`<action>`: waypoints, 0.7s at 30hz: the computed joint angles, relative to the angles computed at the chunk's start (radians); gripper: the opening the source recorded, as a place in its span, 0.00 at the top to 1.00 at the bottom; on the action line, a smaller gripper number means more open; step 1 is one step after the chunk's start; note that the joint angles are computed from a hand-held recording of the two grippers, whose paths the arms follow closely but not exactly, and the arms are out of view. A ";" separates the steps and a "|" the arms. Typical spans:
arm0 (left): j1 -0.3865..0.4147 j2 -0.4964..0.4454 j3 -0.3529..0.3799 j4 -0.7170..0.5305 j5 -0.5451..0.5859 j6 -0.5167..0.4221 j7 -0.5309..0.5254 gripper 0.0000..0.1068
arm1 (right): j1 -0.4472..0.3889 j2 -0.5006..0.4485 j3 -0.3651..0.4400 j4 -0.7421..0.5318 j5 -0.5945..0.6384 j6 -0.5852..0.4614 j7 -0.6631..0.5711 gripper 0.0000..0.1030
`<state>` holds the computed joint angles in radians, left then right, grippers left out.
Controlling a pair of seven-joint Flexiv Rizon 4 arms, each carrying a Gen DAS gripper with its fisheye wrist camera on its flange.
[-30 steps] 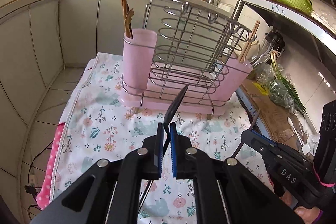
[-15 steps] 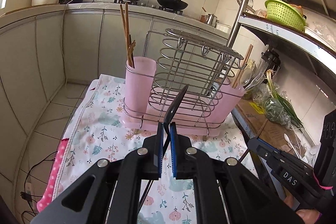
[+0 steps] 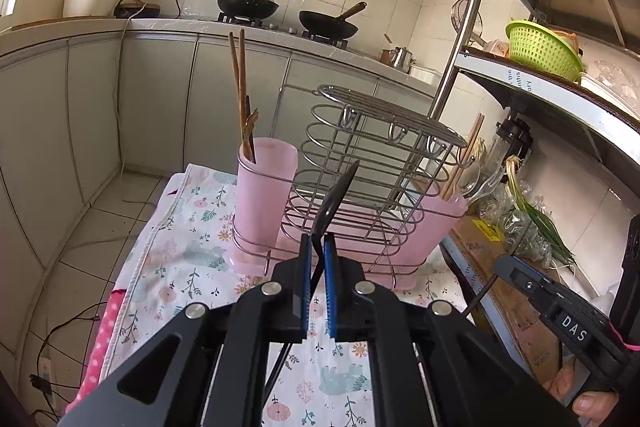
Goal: Organize utensils
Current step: 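Lift the black chopstick with the right tool while the left tool lifts the black spoon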
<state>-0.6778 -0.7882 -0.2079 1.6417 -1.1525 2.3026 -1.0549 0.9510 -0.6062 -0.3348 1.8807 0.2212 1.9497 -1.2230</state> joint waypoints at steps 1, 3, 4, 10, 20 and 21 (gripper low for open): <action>0.011 0.004 -0.002 0.010 0.030 0.000 -0.026 0.95 | -0.001 -0.001 -0.002 -0.005 0.000 0.005 -0.001 0.95; 0.031 0.014 -0.001 0.034 0.097 0.005 -0.089 0.95 | -0.003 -0.004 -0.007 -0.014 0.005 0.015 -0.005 0.95; 0.041 0.019 0.002 0.045 0.132 0.006 -0.121 0.95 | -0.003 -0.005 -0.010 -0.020 0.007 0.021 -0.010 0.95; 0.094 0.058 0.023 0.103 0.342 0.033 -0.305 0.95 | -0.004 -0.011 -0.022 -0.057 0.039 0.056 -0.053 0.95; 0.244 0.117 0.005 0.140 0.702 0.065 -0.620 0.95 | 0.004 0.006 -0.054 -0.128 0.148 0.109 -0.180 0.95; 0.257 0.116 0.003 0.133 0.734 0.067 -0.646 0.95 | 0.004 0.006 -0.057 -0.138 0.163 0.113 -0.194 0.95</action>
